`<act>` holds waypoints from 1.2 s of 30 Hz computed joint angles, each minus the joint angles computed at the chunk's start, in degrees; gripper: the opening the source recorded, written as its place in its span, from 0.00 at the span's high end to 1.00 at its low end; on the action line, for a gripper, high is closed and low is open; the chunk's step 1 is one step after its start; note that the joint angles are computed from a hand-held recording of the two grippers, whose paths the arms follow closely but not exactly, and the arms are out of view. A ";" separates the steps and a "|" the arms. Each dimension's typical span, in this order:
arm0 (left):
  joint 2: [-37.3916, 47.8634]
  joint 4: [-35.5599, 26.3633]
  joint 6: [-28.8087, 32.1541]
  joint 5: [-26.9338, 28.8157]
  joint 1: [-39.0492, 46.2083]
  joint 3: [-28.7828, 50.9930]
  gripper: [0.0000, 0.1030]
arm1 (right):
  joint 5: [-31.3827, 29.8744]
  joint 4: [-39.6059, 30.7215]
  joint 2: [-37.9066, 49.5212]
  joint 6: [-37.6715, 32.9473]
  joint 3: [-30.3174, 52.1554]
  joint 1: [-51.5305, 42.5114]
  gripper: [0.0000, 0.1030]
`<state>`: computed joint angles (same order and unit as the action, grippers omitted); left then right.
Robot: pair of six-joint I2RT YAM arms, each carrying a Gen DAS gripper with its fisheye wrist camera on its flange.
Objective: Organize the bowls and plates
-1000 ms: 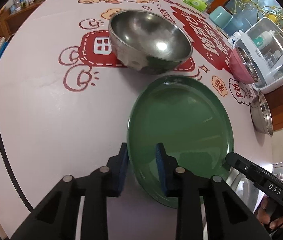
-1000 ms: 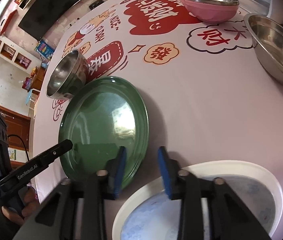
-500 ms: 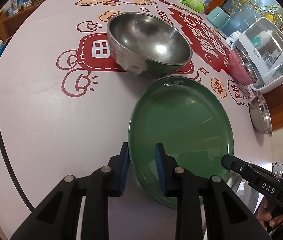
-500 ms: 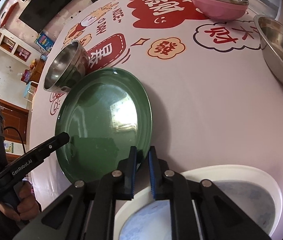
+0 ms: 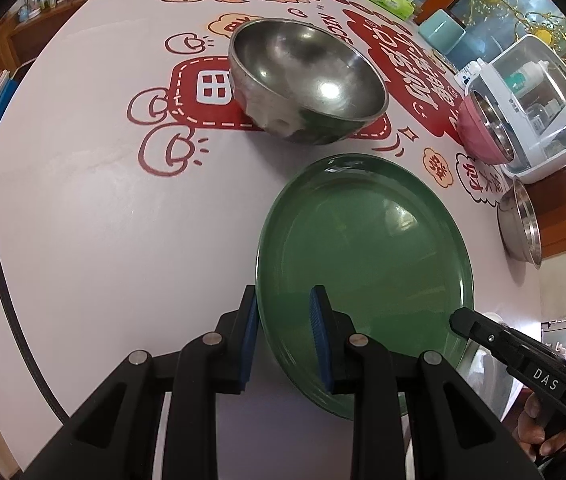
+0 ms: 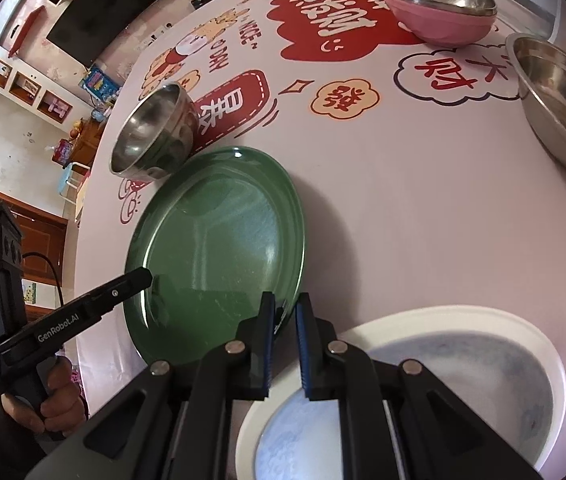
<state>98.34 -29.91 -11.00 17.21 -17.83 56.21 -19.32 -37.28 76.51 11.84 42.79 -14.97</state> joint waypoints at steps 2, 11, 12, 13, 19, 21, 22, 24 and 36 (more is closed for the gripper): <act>-1.08 -0.80 0.28 0.52 0.10 -0.33 0.77 | -0.09 -0.78 -1.73 0.07 -0.28 -0.16 0.91; -7.74 -3.13 1.61 0.79 -1.19 -2.35 0.77 | 0.05 -5.51 -10.88 0.64 -1.71 -1.53 0.91; -8.68 -3.48 1.78 0.91 -1.27 -2.66 0.77 | -0.01 -6.06 -11.94 0.73 -1.93 -1.73 0.91; -9.44 -3.95 1.98 1.00 -1.28 -2.81 0.77 | -0.06 -6.79 -13.30 0.86 -2.21 -1.93 0.91; -14.28 -5.57 3.36 1.27 -2.15 -4.55 0.76 | 0.10 -10.48 -20.19 1.34 -3.67 -3.34 0.90; -15.85 -6.18 3.82 1.27 -2.84 -4.99 0.76 | -0.01 -11.68 -22.30 1.37 -4.24 -4.21 0.91; -16.36 -6.34 3.76 1.16 -3.41 -5.06 0.76 | -0.11 -12.30 -23.36 1.36 -4.51 -4.76 0.90; -17.53 -6.86 3.94 1.10 -4.33 -5.28 0.76 | -0.25 -13.68 -25.68 1.31 -5.02 -5.82 0.90; -20.34 -8.78 4.56 -0.54 -11.83 -6.15 0.76 | -4.25 -23.59 -37.86 -4.58 -8.26 -19.60 0.90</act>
